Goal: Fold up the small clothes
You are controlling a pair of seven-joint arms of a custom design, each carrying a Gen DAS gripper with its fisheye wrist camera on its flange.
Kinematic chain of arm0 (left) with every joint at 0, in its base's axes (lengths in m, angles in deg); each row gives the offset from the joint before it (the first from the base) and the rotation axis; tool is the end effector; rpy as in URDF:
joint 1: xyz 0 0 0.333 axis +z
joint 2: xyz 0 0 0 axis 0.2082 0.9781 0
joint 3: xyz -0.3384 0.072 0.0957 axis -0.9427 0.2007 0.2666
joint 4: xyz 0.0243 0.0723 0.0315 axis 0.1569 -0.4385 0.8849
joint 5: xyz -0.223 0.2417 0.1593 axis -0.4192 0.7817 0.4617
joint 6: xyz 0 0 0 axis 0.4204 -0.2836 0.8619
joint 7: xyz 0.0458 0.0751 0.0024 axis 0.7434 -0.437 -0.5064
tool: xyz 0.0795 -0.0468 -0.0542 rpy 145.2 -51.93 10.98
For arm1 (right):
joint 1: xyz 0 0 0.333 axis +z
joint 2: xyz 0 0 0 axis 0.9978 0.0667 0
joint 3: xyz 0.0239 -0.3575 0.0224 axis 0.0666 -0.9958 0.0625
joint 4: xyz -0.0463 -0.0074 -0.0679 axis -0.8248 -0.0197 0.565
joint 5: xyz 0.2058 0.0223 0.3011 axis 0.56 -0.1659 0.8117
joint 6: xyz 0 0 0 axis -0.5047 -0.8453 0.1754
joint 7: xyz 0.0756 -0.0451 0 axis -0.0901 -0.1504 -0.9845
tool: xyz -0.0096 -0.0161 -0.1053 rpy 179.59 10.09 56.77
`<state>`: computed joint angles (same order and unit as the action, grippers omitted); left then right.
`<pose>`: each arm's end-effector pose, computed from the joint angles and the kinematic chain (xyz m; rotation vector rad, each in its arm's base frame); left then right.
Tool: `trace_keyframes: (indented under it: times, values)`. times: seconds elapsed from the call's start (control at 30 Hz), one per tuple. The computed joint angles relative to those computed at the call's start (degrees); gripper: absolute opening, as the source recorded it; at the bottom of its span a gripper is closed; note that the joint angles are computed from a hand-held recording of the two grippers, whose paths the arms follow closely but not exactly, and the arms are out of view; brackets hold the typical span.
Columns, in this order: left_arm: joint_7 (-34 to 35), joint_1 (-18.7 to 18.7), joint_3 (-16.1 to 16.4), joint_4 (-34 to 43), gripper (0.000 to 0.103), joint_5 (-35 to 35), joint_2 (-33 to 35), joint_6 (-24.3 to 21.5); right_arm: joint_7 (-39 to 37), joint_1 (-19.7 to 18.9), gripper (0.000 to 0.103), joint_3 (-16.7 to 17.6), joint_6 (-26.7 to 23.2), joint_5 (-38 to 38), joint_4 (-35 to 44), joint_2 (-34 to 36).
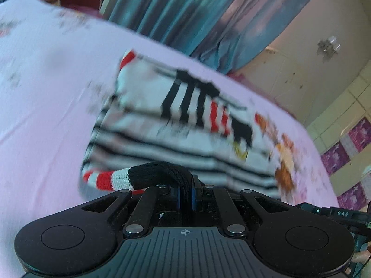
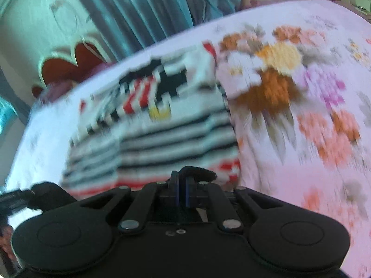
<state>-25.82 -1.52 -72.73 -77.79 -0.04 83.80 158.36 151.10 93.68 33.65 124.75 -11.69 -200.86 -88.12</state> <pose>0.5430 -0.2215 0.4823 -2.0892 1.6239 -1.2206 0.5396 0.0310 0.5172 -1.6111 1.7700 -0.2278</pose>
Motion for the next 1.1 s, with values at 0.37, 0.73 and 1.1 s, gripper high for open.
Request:
trace_keyframes:
  times: [0.37, 0.73, 1.1]
  values:
    - [0.45, -0.77, 4.06, 32.27, 0.007, 1.16, 19.56, -8.95, 5.7, -3.92, 0.005, 1.91, -3.99, 0.17, 30.96, 22.71]
    - [6.88, 1.35, -0.15, 72.97, 0.008, -4.34, 43.64, -35.84, 27.77, -5.64, 0.018, 2.19, -17.38, -16.75, 64.35, 46.07]
    - [10.38, 2.75, 1.31, 68.15, 0.092, 0.67, 40.95, -29.63, 22.0, -8.6, 0.066, 6.55, -18.37, -21.64, 74.61, 52.37]
